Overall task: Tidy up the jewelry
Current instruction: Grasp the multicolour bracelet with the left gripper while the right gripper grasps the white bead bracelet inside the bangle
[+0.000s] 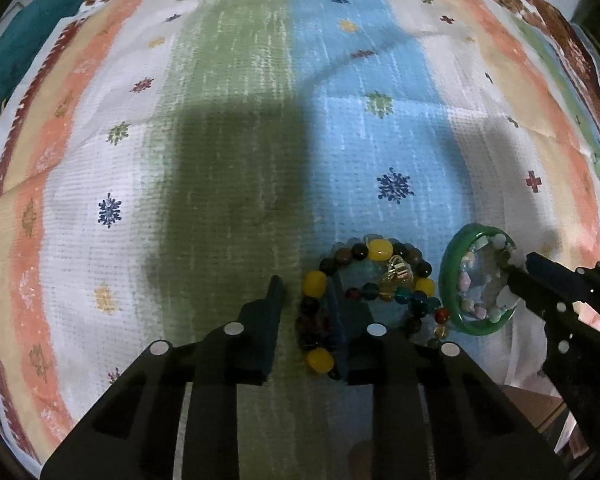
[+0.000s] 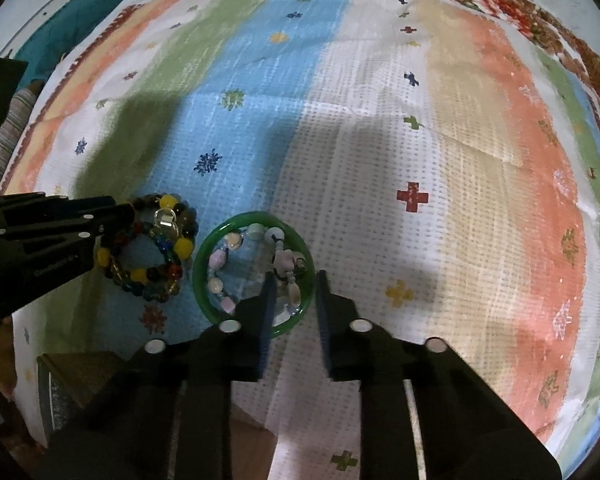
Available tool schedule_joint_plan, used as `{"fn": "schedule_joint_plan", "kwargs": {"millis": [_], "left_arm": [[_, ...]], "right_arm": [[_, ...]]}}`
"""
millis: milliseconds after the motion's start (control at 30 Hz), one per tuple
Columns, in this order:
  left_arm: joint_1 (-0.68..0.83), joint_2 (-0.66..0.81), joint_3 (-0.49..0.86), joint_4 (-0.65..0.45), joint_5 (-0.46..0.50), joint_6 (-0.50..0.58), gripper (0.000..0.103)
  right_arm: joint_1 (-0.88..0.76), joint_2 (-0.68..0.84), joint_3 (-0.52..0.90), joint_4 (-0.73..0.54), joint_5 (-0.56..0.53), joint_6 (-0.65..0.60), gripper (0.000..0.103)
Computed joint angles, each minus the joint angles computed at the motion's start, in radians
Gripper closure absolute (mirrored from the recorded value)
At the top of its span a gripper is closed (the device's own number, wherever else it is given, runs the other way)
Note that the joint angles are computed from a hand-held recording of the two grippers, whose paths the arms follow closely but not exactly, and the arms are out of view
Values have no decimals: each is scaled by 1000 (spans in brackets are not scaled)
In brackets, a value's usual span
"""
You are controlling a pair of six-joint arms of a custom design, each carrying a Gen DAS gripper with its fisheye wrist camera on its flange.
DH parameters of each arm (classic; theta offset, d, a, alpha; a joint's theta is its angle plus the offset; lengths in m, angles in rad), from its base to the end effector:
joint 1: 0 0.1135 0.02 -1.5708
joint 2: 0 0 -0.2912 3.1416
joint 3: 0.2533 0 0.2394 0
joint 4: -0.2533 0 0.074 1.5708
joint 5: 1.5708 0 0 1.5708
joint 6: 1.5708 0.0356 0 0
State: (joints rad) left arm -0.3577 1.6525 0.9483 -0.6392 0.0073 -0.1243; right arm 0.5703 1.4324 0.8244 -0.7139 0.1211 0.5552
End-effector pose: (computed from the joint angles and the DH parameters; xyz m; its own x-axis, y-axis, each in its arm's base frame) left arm 0.2659 -0.0997 0.1926 -0.9491 0.2224 -0.2228 0.2358 0.9712 -0.0350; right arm 0.1970 0.1212 0.2128 -0.9626 0.0043 -0.2711 -0.0041 0.9995 0.0303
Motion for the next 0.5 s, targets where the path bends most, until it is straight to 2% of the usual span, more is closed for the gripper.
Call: {"fn": "schedule_joint_plan", "kwargs": {"millis": [233, 367, 500], "left_arm": [[-21, 14, -20, 32, -39, 23, 91], [-7, 8, -18, 25, -29, 20, 92], [-38, -26, -5, -1, -26, -13, 92]], "right_arm": [[2, -1, -4, 5, 7, -6, 89], [1, -14, -12, 7, 10, -11, 95], [1, -19, -14, 7, 8, -15, 95]]}}
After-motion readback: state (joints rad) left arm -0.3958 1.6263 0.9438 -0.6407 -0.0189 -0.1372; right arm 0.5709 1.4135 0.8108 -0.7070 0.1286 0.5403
